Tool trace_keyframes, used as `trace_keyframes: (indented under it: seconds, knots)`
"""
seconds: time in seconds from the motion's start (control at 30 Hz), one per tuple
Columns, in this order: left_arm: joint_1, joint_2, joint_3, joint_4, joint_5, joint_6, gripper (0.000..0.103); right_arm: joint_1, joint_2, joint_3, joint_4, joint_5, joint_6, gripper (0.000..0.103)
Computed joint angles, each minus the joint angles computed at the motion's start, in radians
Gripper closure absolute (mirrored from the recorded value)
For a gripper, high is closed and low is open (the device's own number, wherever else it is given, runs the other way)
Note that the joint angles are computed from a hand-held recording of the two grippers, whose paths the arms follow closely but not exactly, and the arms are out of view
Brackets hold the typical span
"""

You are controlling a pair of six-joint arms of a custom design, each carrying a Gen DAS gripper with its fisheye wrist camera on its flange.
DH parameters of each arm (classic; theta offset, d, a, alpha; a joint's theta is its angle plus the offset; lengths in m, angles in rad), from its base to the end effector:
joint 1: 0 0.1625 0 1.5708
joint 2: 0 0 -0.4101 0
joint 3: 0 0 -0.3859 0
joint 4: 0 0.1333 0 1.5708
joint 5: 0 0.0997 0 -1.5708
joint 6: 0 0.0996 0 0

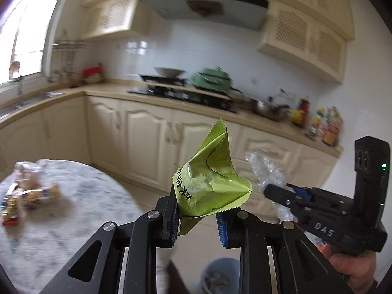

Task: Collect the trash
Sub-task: 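Lift the bag and green snack bag and carry them over the blue bin, then open both tools over the blue bin to drop the bags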

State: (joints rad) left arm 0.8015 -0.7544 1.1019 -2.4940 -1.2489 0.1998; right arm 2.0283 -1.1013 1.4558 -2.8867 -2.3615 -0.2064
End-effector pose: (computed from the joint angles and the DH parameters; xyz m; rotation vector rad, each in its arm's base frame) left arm -0.4358 -0.6870 0.2870 1.2063 2.5856 -0.9398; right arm 0.3485 -0.5663 0.4359 0.2629 -2.2238 1.2464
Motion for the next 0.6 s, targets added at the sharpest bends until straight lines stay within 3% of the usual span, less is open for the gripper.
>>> trace_keyframes:
  seconds: [0.17, 0.3, 0.6]
  knots:
    - [-0.006, 0.1, -0.06, 0.122, -0.108, -0.003, 0.081, -0.057, -0.112, 0.135, 0.02, -0.087, 0.104, 0.081]
    - [-0.008, 0.163, -0.084, 0.201, -0.149, 0.002, 0.081, -0.111, -0.195, 0.227, 0.08, -0.114, 0.207, 0.082]
    - [0.011, 0.324, -0.244, 0.477, -0.187, -0.067, 0.081, -0.244, -0.31, 0.361, 0.179, -0.044, 0.381, 0.081]
